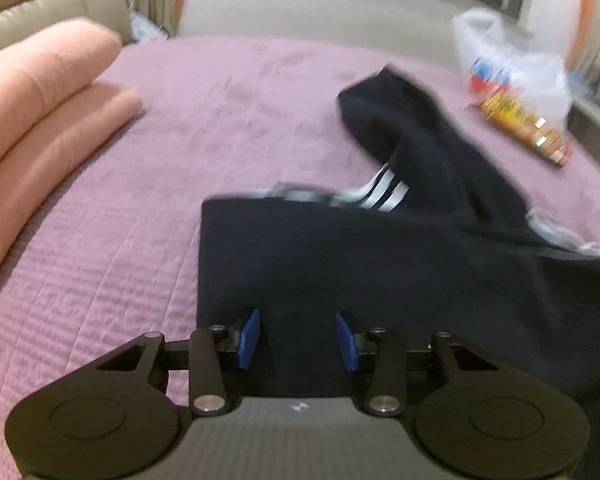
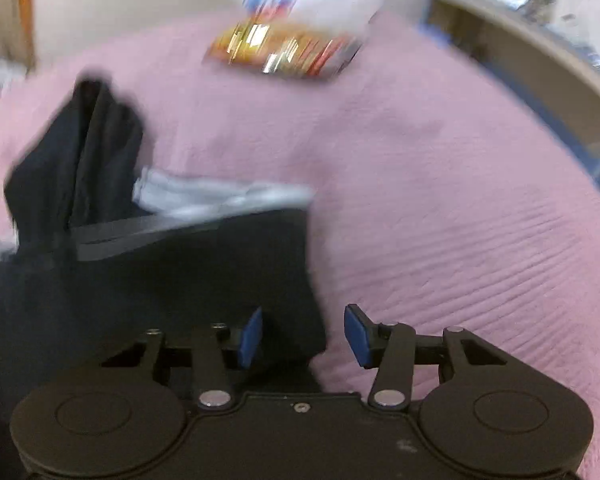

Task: Fold large clothes

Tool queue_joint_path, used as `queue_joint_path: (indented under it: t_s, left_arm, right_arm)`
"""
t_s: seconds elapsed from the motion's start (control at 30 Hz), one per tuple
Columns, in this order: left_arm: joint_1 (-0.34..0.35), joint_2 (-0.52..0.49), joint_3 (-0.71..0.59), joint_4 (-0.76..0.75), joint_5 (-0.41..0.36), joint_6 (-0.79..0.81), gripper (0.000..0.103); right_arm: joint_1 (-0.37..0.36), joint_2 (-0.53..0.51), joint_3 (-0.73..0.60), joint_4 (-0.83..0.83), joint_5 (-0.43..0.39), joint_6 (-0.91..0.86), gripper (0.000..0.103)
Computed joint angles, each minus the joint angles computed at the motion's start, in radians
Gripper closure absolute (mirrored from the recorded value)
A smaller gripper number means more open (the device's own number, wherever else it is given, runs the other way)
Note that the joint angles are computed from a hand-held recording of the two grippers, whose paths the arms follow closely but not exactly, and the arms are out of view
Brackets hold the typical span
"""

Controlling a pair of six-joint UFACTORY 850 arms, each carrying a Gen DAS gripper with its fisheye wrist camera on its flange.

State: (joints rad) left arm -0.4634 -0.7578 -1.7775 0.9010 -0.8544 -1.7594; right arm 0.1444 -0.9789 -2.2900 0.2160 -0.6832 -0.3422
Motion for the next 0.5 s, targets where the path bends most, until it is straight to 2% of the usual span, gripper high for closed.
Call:
queue_joint_path:
  t_s: [0.03, 0.1, 0.13, 0.17, 0.23, 0.3, 0.33, 0.4, 0.5]
  left_arm:
    - [-0.005, 0.014, 0.016, 0.037, 0.018, -0.034, 0.060]
    - [-0.008, 0.029, 0.031, 0.093, 0.059, -0.079, 0.066]
    - [-0.006, 0.028, 0.029, 0.102, 0.075, -0.085, 0.072]
    - [-0.002, 0.021, 0.021, 0.095, 0.095, -0.078, 0.075]
    - [0.007, -0.013, -0.026, 0.026, 0.085, -0.008, 0.084]
    - [0.027, -0.067, -0.093, -0.115, 0.046, 0.113, 0.088]
    - [0.039, -0.078, -0.088, -0.155, 0.063, 0.127, 0.089]
    - [0.049, -0.062, -0.046, -0.136, 0.118, 0.075, 0.089]
    - [0.049, -0.066, -0.073, -0.155, 0.094, 0.115, 0.089]
  right_arm:
    - [-0.002, 0.047, 0.073, 0.053, 0.073, -0.043, 0.046]
    - [0.008, 0.090, 0.141, 0.119, 0.132, -0.130, 0.056]
    - [0.016, 0.093, 0.151, 0.130, 0.133, -0.170, 0.065]
    - [0.027, 0.089, 0.155, 0.123, 0.126, -0.196, 0.080]
    - [0.042, 0.037, 0.093, 0.063, 0.074, -0.165, 0.093]
    - [0.057, -0.041, -0.006, -0.057, -0.020, -0.027, 0.093]
    - [0.060, -0.069, -0.042, -0.096, -0.073, 0.025, 0.093]
    - [0.056, -0.114, -0.105, -0.092, -0.111, 0.047, 0.097]
    - [0.061, -0.188, -0.250, -0.106, -0.209, 0.074, 0.096]
